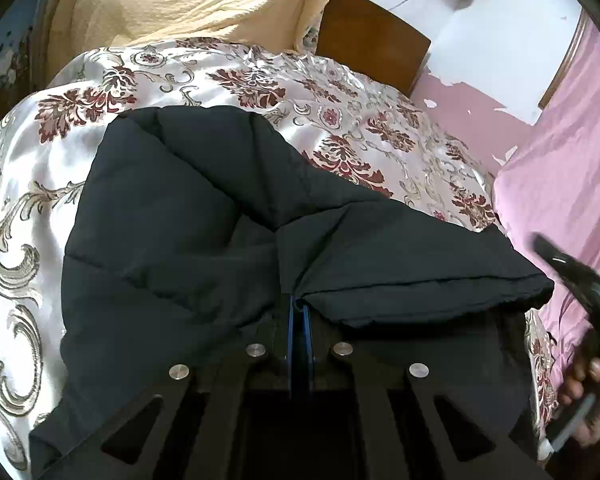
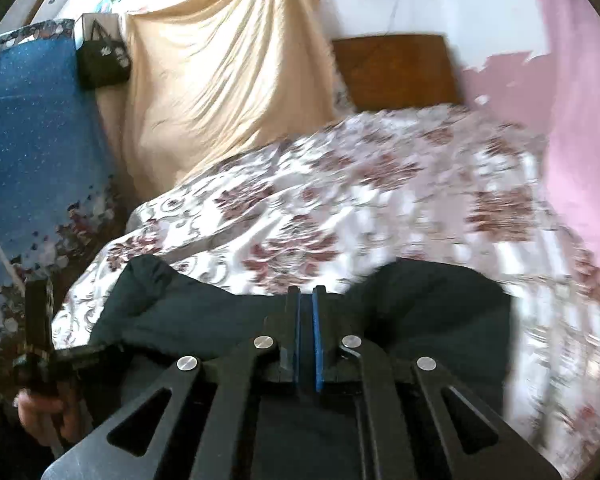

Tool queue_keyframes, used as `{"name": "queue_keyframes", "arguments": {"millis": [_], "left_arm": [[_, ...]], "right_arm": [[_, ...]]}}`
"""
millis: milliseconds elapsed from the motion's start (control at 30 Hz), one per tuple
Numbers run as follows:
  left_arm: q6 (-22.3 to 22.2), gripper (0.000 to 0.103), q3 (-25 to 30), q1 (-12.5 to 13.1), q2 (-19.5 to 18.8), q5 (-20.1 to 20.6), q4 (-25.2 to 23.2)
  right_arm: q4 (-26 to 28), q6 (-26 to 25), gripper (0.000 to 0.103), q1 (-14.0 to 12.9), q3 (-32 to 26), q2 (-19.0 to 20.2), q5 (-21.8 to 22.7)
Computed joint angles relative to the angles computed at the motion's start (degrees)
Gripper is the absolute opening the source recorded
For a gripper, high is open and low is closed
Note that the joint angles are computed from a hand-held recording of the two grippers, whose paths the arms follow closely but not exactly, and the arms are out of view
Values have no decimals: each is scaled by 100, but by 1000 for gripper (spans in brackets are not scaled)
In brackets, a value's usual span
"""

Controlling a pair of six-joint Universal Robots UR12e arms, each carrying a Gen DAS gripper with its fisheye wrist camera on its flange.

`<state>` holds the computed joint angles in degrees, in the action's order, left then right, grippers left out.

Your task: Fold large clothes

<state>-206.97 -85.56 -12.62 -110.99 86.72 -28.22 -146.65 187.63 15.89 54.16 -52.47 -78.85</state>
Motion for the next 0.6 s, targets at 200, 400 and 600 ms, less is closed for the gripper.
{"name": "queue_keyframes", "arguments": {"millis": [200, 400, 600], "left_arm": [[420, 8, -139, 19, 305, 24, -25], [317, 37, -195, 40, 325, -406, 677], [552, 38, 666, -37, -199, -657, -482]], "right_arm": [[898, -442, 5, 187, -399, 356, -86], [253, -380, 5, 64, 379, 9, 457], [278, -510, 8, -10, 622, -159, 645]]}}
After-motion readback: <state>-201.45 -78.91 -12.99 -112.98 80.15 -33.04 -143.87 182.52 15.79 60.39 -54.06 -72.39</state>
